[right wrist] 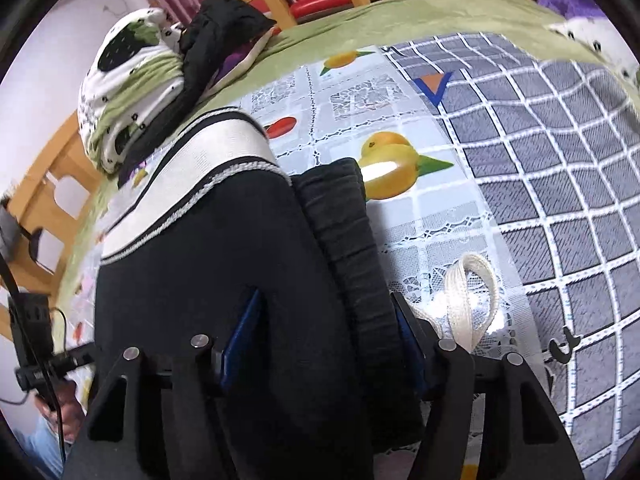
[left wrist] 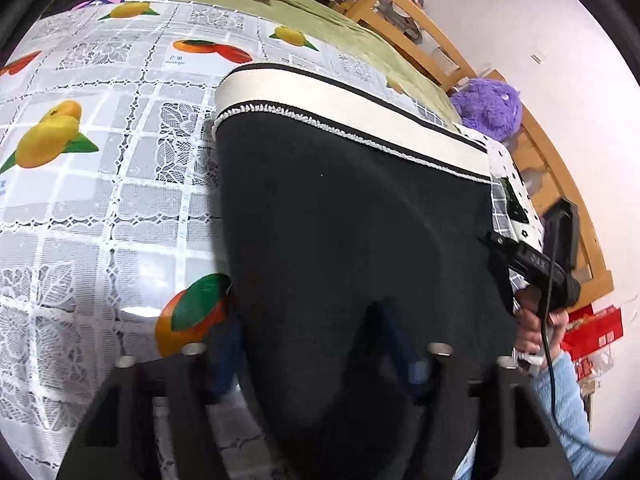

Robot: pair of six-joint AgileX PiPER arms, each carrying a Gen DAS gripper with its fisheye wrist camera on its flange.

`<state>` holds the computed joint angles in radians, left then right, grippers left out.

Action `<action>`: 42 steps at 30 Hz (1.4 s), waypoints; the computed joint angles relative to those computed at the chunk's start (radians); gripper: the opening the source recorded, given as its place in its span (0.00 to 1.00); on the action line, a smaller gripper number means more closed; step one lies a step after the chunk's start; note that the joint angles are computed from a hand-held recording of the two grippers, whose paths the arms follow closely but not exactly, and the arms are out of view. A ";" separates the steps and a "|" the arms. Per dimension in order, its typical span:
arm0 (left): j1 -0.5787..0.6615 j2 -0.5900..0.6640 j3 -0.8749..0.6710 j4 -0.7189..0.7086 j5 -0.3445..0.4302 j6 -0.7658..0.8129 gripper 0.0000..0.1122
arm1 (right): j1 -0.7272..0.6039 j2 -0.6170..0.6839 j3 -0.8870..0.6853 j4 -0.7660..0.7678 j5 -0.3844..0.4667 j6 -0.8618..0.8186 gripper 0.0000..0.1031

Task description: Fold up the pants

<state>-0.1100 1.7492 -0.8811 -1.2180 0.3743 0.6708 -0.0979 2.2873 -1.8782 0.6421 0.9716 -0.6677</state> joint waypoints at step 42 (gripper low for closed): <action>0.700 -0.298 0.074 0.559 0.251 0.003 0.50 | 0.602 -0.102 0.052 -0.352 -0.308 0.593 0.32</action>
